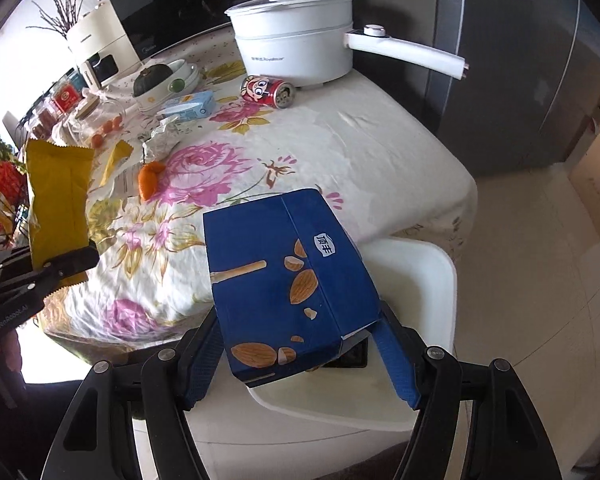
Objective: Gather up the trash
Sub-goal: 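Carry the yellow packet and blue box to the white bin and release both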
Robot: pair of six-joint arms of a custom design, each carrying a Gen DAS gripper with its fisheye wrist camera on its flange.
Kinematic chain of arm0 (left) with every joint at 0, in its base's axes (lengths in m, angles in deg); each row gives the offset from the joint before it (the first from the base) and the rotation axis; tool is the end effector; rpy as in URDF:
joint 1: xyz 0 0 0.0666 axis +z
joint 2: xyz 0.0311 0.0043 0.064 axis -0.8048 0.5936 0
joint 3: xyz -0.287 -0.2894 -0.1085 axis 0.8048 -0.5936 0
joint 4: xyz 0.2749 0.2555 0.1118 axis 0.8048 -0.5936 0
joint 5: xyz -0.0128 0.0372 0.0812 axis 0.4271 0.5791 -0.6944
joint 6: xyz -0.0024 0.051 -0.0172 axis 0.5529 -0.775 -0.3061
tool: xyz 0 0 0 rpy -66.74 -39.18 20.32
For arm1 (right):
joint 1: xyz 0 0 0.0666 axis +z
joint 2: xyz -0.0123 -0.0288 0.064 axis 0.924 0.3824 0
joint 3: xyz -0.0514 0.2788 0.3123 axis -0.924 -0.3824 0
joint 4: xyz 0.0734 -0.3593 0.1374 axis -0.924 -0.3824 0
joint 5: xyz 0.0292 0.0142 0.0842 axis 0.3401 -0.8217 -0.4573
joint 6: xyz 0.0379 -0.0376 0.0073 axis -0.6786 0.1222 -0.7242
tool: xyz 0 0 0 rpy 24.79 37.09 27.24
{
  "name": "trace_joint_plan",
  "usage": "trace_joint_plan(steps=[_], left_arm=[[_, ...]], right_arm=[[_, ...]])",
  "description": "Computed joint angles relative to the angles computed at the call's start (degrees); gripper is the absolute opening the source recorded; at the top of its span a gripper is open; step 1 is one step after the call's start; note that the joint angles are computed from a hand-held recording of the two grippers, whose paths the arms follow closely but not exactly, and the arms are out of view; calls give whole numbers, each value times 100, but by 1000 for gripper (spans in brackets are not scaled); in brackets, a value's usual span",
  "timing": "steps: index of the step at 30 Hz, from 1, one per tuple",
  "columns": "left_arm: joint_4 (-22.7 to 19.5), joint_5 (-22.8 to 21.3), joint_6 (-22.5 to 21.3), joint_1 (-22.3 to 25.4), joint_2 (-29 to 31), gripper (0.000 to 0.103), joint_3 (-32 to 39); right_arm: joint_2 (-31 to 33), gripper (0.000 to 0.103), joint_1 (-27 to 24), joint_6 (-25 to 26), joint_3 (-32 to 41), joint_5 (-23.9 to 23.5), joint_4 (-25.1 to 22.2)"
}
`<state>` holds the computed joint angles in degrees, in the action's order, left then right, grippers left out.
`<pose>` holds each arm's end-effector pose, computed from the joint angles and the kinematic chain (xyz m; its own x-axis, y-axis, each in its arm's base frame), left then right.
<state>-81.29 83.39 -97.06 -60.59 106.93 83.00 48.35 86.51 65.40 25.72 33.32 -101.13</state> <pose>0.4680 -0.0694 0.4080 -0.8012 0.2420 -0.5473 0.4025 0.8947 -0.1936 0.4812 0.1666 0.4377 -0.8802 -0.0819 -0.4675 -0.1620 0.9777 0.1336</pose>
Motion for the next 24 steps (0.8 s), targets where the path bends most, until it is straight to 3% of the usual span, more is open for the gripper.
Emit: trace_joint_plan(steps=[11,19,24], left_arm=[[-82,-6,-318,-901,392,11,104],[-202,104,-482,-1288,737,11,287],[-61,106,-622,-1379,857,14,291]], right_arm=[[-384,73,-726,-100,-689,-29,-48],[-526,73,-1012,-100,-921,-47,-94],[-568,73,-1127,-117,-991,-55,-99]])
